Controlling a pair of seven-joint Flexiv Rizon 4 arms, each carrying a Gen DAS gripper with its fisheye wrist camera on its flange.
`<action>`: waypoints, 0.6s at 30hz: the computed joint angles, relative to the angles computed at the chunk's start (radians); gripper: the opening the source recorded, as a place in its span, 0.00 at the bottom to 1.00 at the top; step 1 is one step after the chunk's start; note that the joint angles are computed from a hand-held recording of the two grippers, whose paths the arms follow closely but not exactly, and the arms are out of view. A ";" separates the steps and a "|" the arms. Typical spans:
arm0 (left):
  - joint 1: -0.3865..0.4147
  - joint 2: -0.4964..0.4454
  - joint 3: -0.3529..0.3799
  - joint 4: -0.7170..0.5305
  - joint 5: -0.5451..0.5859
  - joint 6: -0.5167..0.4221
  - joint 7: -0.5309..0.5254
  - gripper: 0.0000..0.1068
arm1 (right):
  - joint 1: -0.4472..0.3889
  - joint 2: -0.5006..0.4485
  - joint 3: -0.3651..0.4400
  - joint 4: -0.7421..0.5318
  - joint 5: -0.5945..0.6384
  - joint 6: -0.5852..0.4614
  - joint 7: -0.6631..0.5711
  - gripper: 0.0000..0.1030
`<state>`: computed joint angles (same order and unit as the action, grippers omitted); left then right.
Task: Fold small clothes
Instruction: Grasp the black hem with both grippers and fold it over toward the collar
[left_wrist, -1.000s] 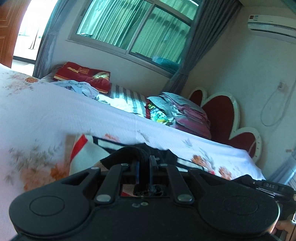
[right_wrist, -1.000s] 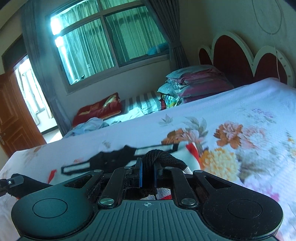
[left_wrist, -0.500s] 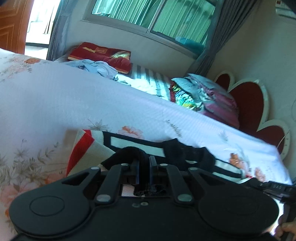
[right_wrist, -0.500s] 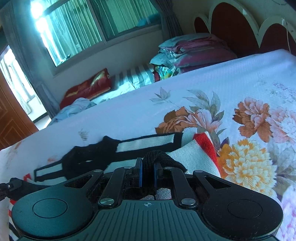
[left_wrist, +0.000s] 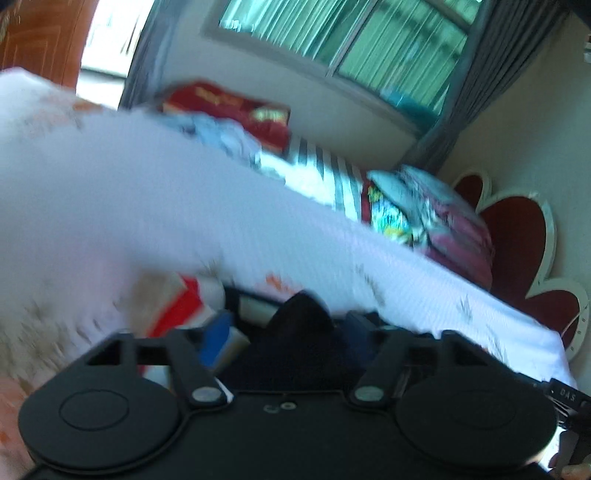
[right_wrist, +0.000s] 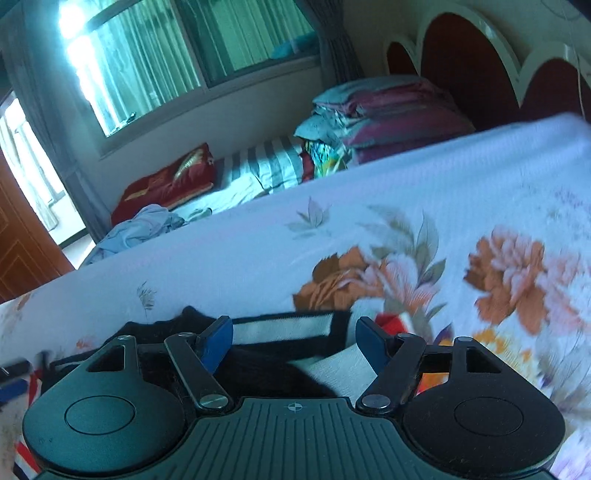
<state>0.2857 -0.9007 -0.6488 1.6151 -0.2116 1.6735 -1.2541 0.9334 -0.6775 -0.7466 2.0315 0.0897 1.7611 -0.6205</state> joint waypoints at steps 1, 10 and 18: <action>0.003 0.007 0.004 0.002 0.010 -0.004 0.012 0.64 | -0.009 0.004 0.007 0.004 -0.007 0.007 -0.012 0.71; -0.113 0.022 0.158 -0.034 -0.006 -0.093 0.137 0.45 | -0.107 -0.002 0.124 -0.015 -0.066 -0.006 -0.097 0.70; -0.180 0.007 0.234 -0.060 -0.041 -0.095 0.208 0.20 | -0.213 -0.010 0.225 -0.062 -0.111 -0.028 -0.123 0.37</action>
<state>0.1053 -0.8937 -0.4144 1.5546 -0.2524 1.5787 -1.0463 0.7206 -0.6878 -0.5214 1.9699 -0.0210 1.7334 -0.7440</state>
